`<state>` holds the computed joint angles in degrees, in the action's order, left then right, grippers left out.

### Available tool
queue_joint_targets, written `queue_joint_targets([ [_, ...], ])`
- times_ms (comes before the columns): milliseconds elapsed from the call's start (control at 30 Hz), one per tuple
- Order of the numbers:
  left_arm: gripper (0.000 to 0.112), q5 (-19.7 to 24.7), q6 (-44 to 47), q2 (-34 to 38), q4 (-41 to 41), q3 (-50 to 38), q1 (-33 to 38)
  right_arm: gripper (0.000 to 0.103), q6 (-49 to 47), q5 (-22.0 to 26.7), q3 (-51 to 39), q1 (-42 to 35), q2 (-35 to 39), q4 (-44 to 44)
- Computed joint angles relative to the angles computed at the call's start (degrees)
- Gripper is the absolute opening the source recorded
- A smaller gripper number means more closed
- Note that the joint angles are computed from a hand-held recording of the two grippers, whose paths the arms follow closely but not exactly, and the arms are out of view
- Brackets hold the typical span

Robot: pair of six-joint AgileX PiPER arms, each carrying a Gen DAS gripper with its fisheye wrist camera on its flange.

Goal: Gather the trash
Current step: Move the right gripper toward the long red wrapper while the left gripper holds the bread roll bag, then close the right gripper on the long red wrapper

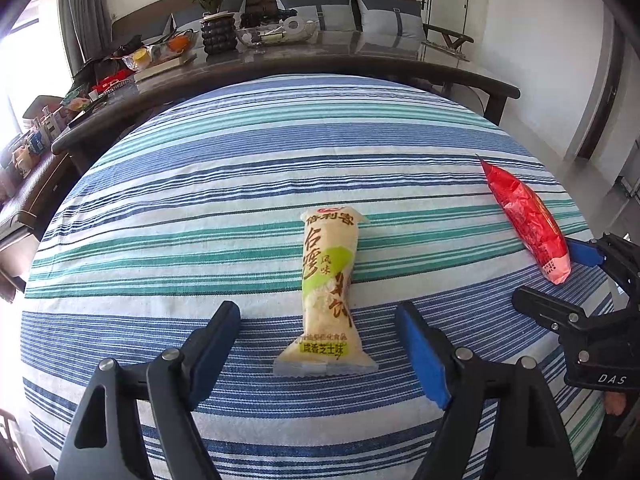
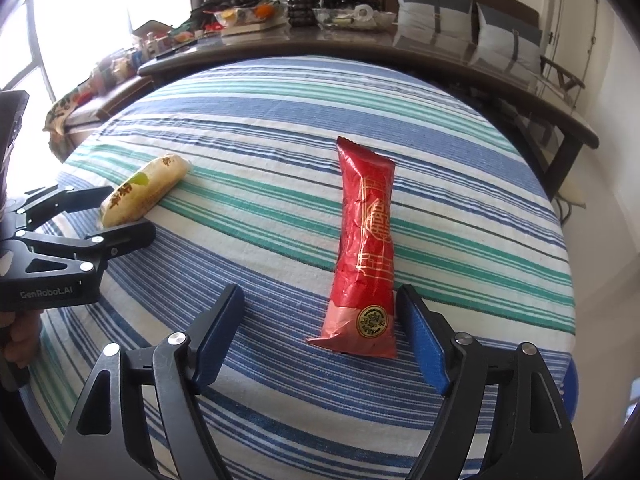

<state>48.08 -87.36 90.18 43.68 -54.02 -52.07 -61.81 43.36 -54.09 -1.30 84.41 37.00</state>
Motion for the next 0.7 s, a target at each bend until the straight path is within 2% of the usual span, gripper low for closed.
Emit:
queue_joint_targets([
  [133,0.082,-0.2,0.6,0.0,-0.3,-0.1,0.1,0.083,0.2,-0.1,-0.2,0.2,0.3,-0.1],
  [200,0.082,-1.8,4.9,-0.8,-3.2,-0.2,1.7,0.083,1.1,0.9,-1.0,0.3,0.6,-1.2],
  [300,0.082,-9.8,11.3,-6.6,-8.0,3.9,6.2,0.079,3.7,7.1,-5.8,-1.8,2.9,-2.6],
  [367,0.082,-12.1,14.1,-10.0,-9.2,5.8,7.8,0.078,4.0,11.5,-9.0,-5.4,4.5,-0.8],
  [533,0.080,-12.7,19.5,-10.4,-10.5,5.0,8.7,0.075,6.4,16.6,-15.6,-9.8,7.9,-0.6],
  [667,0.078,-11.9,21.0,-7.0,-11.0,2.3,8.6,0.068,8.3,18.5,-19.0,-6.9,9.8,-1.0],
  [700,0.072,-12.0,21.3,-6.4,-11.2,1.9,8.8,0.067,8.8,18.1,-19.4,-5.7,10.0,-1.3],
])
